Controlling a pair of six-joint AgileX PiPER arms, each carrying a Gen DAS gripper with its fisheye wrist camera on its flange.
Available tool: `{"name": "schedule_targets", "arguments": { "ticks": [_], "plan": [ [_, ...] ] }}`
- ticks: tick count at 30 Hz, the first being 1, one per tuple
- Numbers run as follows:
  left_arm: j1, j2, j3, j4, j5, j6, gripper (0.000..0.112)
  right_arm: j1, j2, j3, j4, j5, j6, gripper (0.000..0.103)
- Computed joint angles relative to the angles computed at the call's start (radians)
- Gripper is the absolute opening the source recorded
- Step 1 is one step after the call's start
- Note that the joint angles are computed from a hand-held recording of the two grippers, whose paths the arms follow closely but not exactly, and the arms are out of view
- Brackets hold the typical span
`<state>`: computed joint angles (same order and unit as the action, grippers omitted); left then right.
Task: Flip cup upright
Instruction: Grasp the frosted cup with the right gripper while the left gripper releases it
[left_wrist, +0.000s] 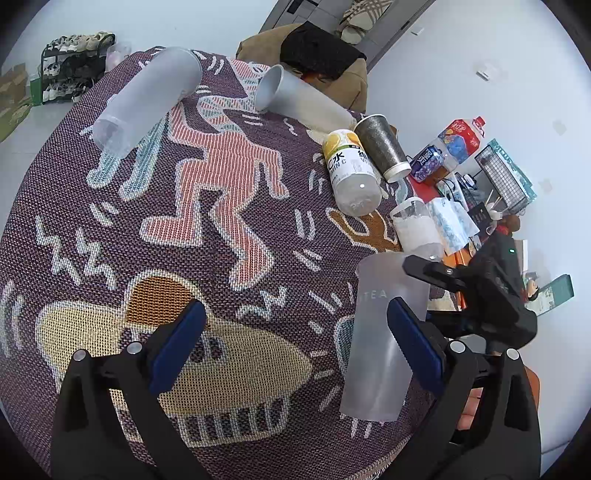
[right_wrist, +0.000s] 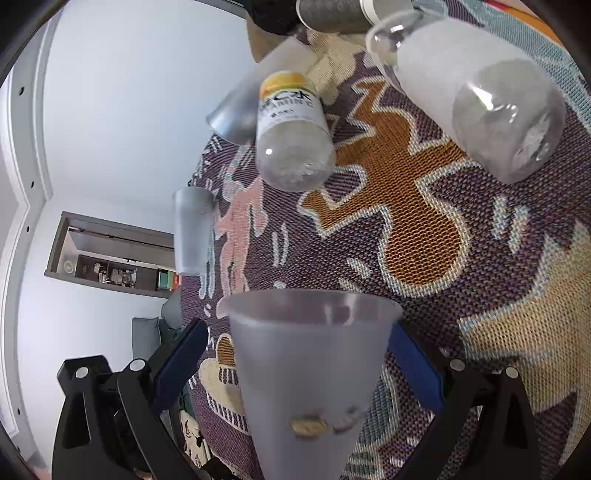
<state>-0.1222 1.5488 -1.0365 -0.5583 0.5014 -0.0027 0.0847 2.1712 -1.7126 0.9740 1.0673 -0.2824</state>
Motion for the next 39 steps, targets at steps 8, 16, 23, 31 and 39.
{"name": "schedule_targets", "arguments": {
  "ticks": [8, 16, 23, 31, 39],
  "plan": [
    [-0.004, 0.007, -0.004, 0.005, 0.000, -0.008, 0.098, -0.006, 0.051, -0.055, -0.012, 0.021, 0.038, 0.077],
    [-0.018, -0.016, -0.001, 0.020, -0.014, -0.025, 0.098, -0.050, -0.084, 0.094, 0.046, -0.002, -0.113, 0.076],
    [-0.011, -0.072, 0.032, 0.034, -0.027, -0.043, 0.098, -0.010, -0.304, 0.239, 0.056, -0.139, -0.288, 0.076],
    [0.004, -0.141, 0.089, 0.069, -0.052, -0.082, 0.098, 0.133, -0.521, 0.360, -0.074, -0.392, -0.386, 0.076],
    [0.051, -0.188, 0.146, 0.013, -0.065, -0.033, 0.098, 0.202, -0.600, 0.508, 0.062, -0.591, -0.634, 0.076]
  ]
}}
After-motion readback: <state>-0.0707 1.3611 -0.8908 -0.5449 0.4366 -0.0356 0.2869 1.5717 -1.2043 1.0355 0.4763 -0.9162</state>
